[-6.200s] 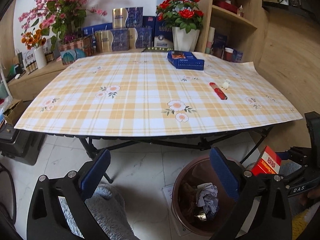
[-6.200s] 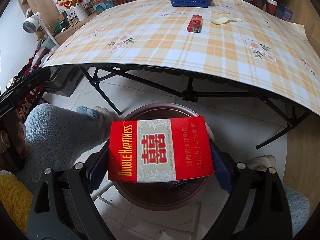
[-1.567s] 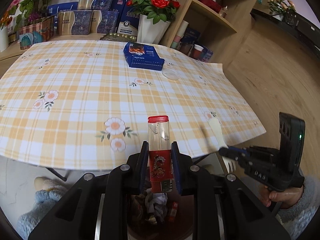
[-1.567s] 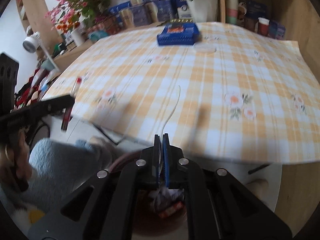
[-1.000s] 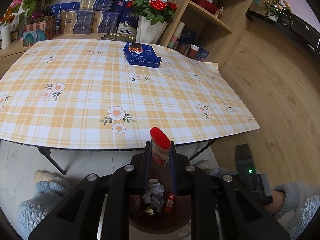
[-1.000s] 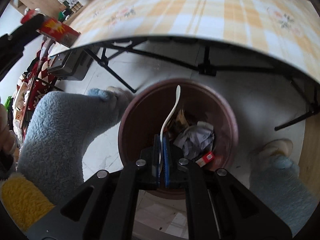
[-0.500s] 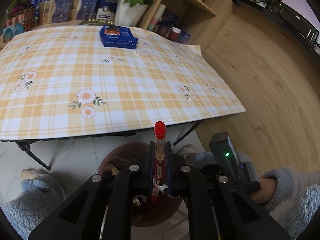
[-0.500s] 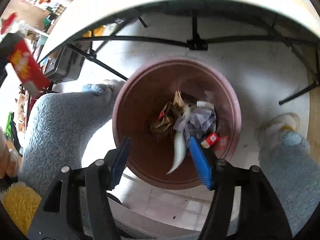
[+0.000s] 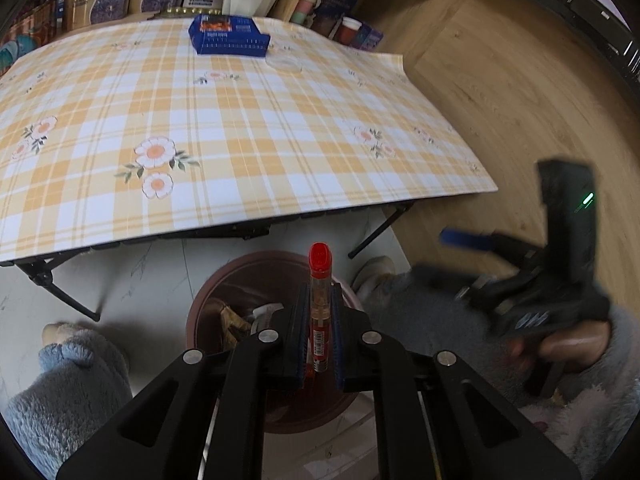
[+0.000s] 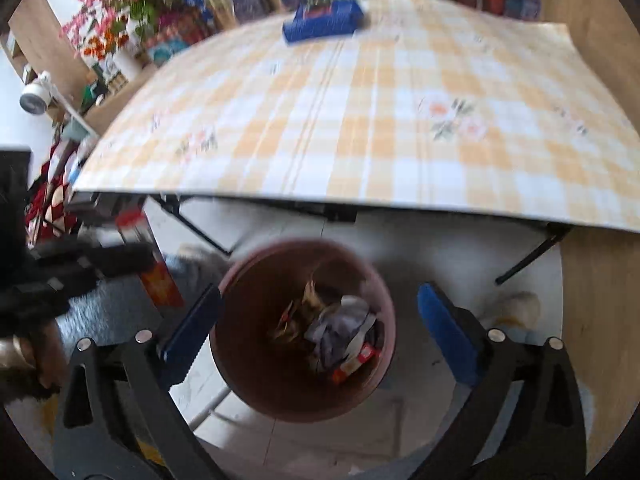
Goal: Collect trash
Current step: 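Carry the lighter and fork over the brown bin and open both tools, then move both open tools back over the table toward the blue box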
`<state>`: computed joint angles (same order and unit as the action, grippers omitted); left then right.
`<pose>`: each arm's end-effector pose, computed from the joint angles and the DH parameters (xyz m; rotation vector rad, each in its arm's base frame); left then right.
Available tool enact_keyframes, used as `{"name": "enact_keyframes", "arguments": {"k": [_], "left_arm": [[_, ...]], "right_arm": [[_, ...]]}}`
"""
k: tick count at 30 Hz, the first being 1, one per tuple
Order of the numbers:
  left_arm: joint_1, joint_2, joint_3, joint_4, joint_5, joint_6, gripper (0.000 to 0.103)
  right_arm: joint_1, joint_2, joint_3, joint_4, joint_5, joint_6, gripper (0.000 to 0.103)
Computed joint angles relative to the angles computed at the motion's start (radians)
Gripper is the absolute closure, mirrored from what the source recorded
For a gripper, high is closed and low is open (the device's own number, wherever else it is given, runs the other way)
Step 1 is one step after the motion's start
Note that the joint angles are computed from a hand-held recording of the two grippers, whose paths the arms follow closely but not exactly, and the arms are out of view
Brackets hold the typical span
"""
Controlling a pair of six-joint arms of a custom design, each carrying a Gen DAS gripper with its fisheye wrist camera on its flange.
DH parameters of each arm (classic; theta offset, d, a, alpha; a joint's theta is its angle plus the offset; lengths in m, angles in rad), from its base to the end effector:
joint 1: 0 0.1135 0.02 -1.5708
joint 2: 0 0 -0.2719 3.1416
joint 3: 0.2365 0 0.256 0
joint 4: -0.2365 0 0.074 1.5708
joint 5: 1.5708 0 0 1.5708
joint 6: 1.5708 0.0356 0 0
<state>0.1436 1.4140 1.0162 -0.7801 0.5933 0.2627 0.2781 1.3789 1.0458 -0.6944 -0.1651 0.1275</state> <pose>0.2699 0.0189 0.2453 0.3086 2.5522 -0.6652 0.2670 0.0823 0.2623 -0.2572 2.6075 0.3592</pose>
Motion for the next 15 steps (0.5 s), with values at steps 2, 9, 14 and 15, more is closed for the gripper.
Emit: {"name": "enact_keyframes", "arguments": {"k": [2, 9, 14, 15], "left_arm": [[-0.018, 0.019, 0.001, -0.007, -0.023, 0.008, 0.093], [-0.075, 0.101, -0.025, 0.008, -0.103, 0.054, 0.093], [-0.1, 0.149, -0.041, 0.02, -0.138, 0.072, 0.093], [-0.107, 0.159, -0.046, 0.022, -0.15, 0.078, 0.093]], "right_arm": [[-0.017, -0.005, 0.022, -0.012, 0.011, 0.001, 0.006], [-0.069, -0.013, 0.08, -0.026, 0.036, -0.02, 0.006], [-0.11, -0.017, 0.081, 0.006, 0.024, 0.026, 0.006], [-0.115, -0.023, 0.076, 0.018, 0.019, 0.031, 0.006]]}}
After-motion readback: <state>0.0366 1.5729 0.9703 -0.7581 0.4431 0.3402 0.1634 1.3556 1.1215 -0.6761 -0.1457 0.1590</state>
